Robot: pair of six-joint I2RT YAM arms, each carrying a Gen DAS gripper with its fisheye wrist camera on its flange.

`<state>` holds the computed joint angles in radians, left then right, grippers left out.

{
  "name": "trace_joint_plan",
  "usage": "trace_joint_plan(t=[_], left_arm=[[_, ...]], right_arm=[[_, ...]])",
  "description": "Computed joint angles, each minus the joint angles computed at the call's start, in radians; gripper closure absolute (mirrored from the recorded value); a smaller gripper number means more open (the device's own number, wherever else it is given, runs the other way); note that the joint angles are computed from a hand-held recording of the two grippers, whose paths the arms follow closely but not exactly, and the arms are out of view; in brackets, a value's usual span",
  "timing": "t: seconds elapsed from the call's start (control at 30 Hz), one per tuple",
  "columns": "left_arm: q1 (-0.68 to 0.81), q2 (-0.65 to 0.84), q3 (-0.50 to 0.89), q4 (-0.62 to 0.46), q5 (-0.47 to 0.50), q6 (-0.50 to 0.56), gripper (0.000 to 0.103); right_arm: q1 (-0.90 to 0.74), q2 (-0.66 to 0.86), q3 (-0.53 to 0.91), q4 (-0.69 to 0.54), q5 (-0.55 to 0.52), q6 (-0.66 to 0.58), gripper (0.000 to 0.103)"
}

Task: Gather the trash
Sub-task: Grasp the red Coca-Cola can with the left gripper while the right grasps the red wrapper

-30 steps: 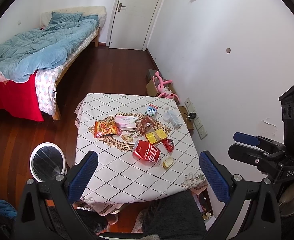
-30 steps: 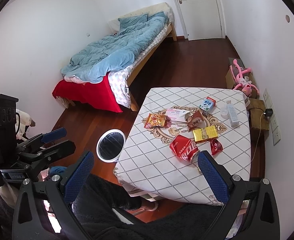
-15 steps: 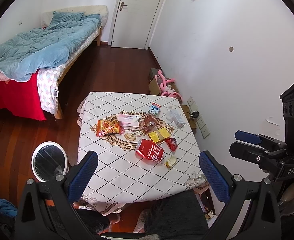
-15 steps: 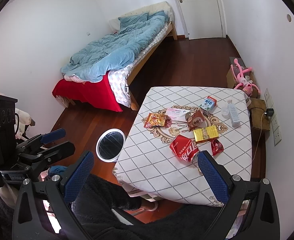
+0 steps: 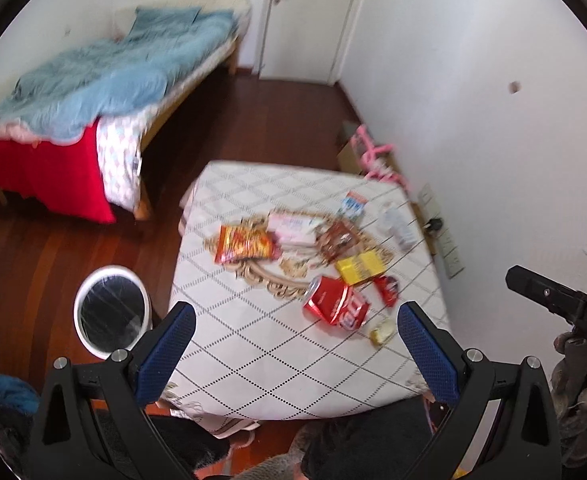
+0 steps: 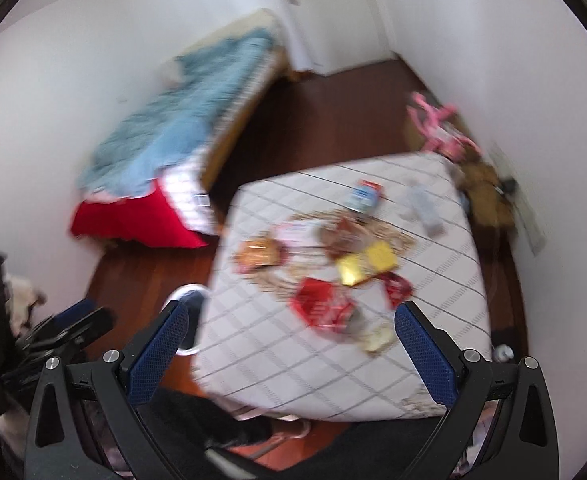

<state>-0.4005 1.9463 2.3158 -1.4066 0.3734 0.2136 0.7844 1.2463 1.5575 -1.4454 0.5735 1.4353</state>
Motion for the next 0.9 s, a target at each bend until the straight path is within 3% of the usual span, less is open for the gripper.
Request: trace_joint_plan(t=[0.2,0.33,0.5,0.63,0.7,0.73,0.8,0.9], left_arm=[[-0.113,0.110,-0.195,0.177,-0.132,-0.181,0.000],[-0.164,0.245,-0.190,0.179,-0.130,-0.286,0.000],[-0.198,0.408,-0.124,0.149,-0.017,-0.393,0.002],[-0.221,0.465,-0.122,0.214,0.080,-0.492,0.006],[-0.226,0.482,-0.118,0.249,0.108,-0.536,0.023],[-0.225,0.496,-0.099,0.253,0.113,-0.558,0.027],[-0.220,0.512,-0.061,0.250,0.127,-0.579,0.050],[-0.232,0.533,0.025,0.206,0.087,-0.562,0.052]], right_arm=[[-0.476,-0.196,-0.556,0.375,-0.303,-0.273,0.001],[-0.672,-0.119,-0.751,0.604,-0.443,-0.447,0.017],[-0.793,0.041,-0.849,0.838,-0.540,-0.554,0.020],[-0.842,0.147,-0.853,0.951,-0.573,-0.622,0.020],[-0.862,0.196,-0.848,0.987,-0.592,-0.648,0.021],[-0.871,0.224,-0.842,0.997,-0.596,-0.663,0.025],[-0.889,0.239,-0.844,1.007,-0.609,-0.678,0.031],[-0.907,0.252,-0.855,1.040,-0.629,-0.695,0.031]])
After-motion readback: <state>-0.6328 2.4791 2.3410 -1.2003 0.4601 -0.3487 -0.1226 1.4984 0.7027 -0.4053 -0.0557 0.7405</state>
